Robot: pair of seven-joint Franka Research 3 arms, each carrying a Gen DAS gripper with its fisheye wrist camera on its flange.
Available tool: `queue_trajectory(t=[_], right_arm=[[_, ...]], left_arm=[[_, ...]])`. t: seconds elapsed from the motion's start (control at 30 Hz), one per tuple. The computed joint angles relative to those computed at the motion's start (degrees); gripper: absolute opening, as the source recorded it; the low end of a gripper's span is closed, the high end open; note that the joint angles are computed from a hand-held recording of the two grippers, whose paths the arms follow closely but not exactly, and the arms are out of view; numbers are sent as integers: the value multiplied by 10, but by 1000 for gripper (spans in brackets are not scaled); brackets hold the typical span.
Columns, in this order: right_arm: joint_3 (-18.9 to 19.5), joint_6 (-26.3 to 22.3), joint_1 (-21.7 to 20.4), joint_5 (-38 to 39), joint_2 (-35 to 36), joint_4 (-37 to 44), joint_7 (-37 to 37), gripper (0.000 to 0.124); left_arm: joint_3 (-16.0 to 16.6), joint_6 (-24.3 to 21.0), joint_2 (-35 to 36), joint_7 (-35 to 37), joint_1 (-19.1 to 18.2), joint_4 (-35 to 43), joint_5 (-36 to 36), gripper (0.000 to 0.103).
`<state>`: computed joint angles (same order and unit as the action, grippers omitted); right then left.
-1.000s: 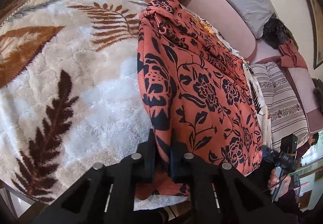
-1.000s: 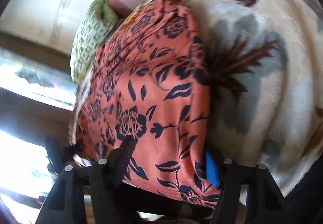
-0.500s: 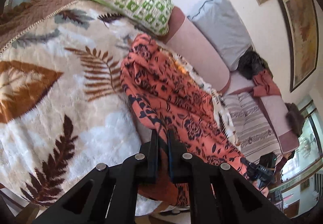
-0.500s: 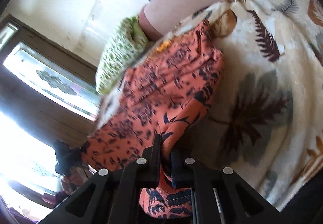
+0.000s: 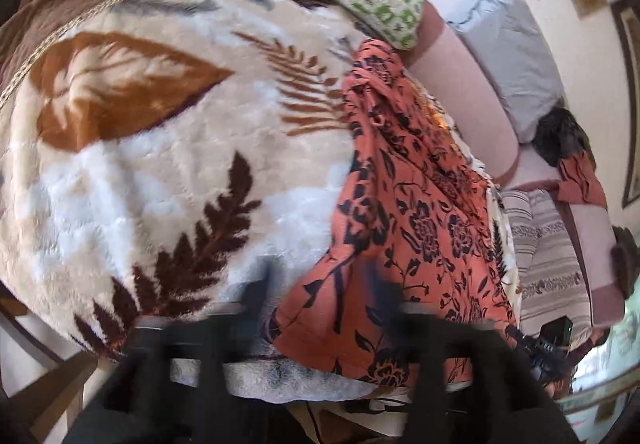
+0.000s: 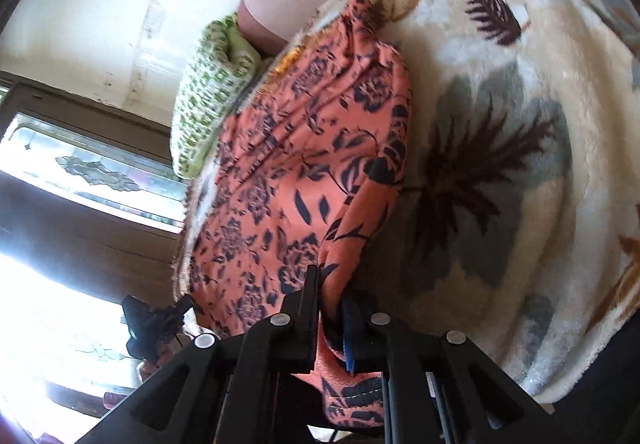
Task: Fold small clothes
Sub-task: 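Lift the hem with both grippers and fold it toward the collar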
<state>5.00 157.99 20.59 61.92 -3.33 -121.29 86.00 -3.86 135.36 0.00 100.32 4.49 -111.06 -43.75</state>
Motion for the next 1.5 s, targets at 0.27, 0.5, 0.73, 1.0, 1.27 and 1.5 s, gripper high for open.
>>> queue_trajectory(t=[0.27, 0.5, 0.73, 1.0, 1.27, 1.5], right_arm=[[1, -14, -4, -6, 17, -5, 18, 12], [1, -24, -9, -1, 15, -12, 20, 14], [3, -43, -11, 36, 29, 3, -10, 65], [12, -42, -2, -182, 52, 34, 89, 10], [15, 7, 1, -3, 22, 34, -44, 10], [-1, 7, -13, 138, 41, 100, -146, 10]], left_arm=[[-17, -8, 43, 24, -8, 49, 26, 76], [-31, -46, 64, 38, -1, 68, 52, 10], [-35, -55, 70, 52, 0, 82, 57, 21], [-45, -47, 83, 74, 8, 96, 10, 7], [-38, -57, 64, 140, 22, 103, -121, 6], [-44, -70, 132, 115, 34, 217, -136, 6]])
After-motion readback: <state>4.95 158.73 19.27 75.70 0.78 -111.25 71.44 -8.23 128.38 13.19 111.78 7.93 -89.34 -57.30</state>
